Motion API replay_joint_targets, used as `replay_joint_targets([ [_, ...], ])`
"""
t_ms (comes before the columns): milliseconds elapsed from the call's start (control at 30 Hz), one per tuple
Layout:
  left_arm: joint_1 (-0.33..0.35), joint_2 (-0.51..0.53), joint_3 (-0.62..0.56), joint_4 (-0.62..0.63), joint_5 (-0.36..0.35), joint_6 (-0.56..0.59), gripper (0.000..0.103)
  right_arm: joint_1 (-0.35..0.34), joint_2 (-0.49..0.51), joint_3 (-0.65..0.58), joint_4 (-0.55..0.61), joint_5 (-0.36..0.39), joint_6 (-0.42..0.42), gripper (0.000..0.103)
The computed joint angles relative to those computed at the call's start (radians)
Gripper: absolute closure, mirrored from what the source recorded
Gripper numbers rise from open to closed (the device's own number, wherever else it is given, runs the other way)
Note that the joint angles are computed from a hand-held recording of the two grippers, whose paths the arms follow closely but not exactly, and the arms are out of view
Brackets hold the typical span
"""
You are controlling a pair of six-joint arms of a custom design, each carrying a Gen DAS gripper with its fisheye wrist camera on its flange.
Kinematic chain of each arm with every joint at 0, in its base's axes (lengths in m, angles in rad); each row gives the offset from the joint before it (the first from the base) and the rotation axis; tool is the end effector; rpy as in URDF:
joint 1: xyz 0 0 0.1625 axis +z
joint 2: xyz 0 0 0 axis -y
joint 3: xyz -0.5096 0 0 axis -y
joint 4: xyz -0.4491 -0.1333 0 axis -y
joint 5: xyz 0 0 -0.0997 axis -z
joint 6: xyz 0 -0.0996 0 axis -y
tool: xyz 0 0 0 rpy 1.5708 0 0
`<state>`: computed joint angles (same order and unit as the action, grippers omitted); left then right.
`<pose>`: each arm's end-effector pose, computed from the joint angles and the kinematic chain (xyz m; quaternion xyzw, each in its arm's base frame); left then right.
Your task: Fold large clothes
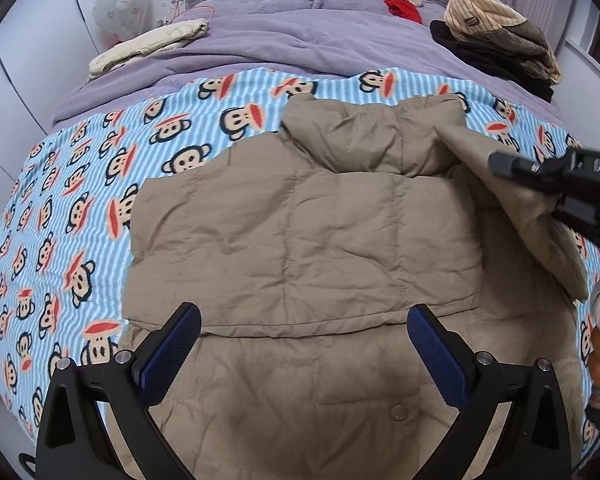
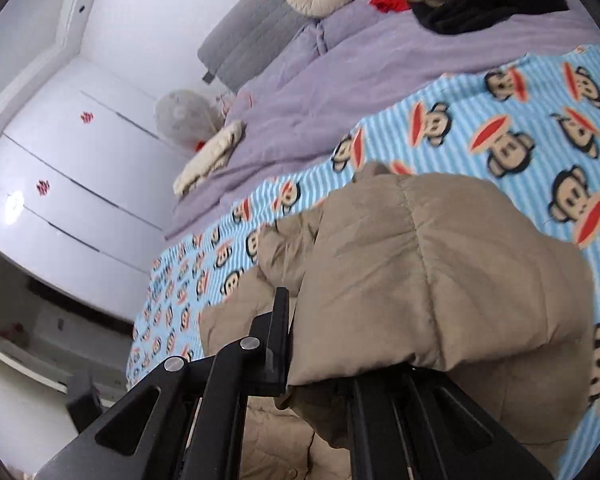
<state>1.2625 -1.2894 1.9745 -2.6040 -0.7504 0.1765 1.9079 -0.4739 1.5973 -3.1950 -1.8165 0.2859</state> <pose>0.0125 -0.6401 0.3381 0.1498 0.8934 -0.1843 0.3815 0.3614 -0.7015 -0.0467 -0.0057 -0.9620 0.2705 0.0376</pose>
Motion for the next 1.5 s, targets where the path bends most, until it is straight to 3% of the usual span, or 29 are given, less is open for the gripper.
replay_joint_targets([
  [67, 0.017, -0.001, -0.006, -0.009, 0.001, 0.003, 0.000, -0.004, 0.045, -0.027, 0.046, -0.007, 0.023, 0.095],
  [300, 0.055, 0.008, -0.025, -0.011, -0.013, 0.002, 0.000, -0.045, 0.060, -0.028, 0.141, -0.065, 0.103, 0.093],
  [367, 0.059, 0.010, -0.029, -0.013, -0.023, 0.007, 0.000, -0.039, 0.042, -0.014, 0.143, -0.068, 0.127, 0.081],
  [433, 0.063, 0.011, -0.033, -0.022, -0.032, 0.015, 0.000, -0.038, 0.013, 0.022, 0.110, -0.037, 0.152, 0.032],
  [467, 0.064, 0.011, -0.035, -0.026, -0.035, 0.018, 0.000, -0.026, -0.006, 0.042, 0.089, -0.031, 0.169, 0.028],
  [600, 0.077, 0.014, -0.053, -0.022, -0.049, 0.024, 0.000, -0.014, -0.063, 0.137, -0.051, -0.058, 0.297, 0.028],
  [667, 0.088, 0.009, -0.067, -0.006, -0.077, 0.020, 0.000, -0.026, -0.076, 0.172, -0.137, -0.081, 0.378, 0.036],
  [733, 0.104, 0.000, -0.088, 0.026, -0.124, 0.002, 0.008, -0.041, -0.079, 0.183, -0.193, -0.091, 0.440, 0.089],
  [767, 0.115, -0.004, -0.104, 0.054, -0.152, -0.013, 0.011, -0.044, -0.079, 0.183, -0.210, -0.093, 0.445, 0.094],
  [900, 0.152, -0.023, -0.150, 0.110, -0.272, -0.047, 0.012, -0.011, -0.043, 0.075, -0.131, -0.121, 0.288, 0.095],
  [1067, 0.188, -0.035, -0.198, 0.138, -0.396, -0.070, 0.012, 0.063, 0.076, -0.154, 0.153, -0.138, 0.029, 0.095],
  [1167, 0.205, -0.033, -0.224, 0.154, -0.459, -0.095, 0.012, 0.098, 0.128, -0.209, 0.295, -0.187, -0.060, 0.093],
  [1267, 0.214, -0.025, -0.243, 0.186, -0.508, -0.094, 0.012, 0.110, 0.179, -0.272, 0.449, -0.221, -0.058, 0.090],
  [1333, 0.217, -0.012, -0.254, 0.220, -0.533, -0.083, 0.012, 0.100, 0.182, -0.276, 0.493, -0.199, -0.017, 0.074],
  [1367, 0.217, -0.006, -0.255, 0.231, -0.541, -0.079, 0.012, 0.096, 0.170, -0.258, 0.491, -0.190, 0.002, 0.068],
  [1400, 0.219, 0.002, -0.257, 0.244, -0.553, -0.075, 0.012, 0.094, 0.155, -0.232, 0.483, -0.182, 0.024, 0.050],
  [1433, 0.223, 0.012, -0.262, 0.261, -0.572, -0.073, 0.012, 0.094, 0.135, -0.203, 0.468, -0.178, 0.044, 0.044],
  [1500, 0.232, 0.038, -0.277, 0.297, -0.603, -0.081, 0.012, 0.090, 0.076, -0.121, 0.420, -0.162, 0.074, 0.042],
])
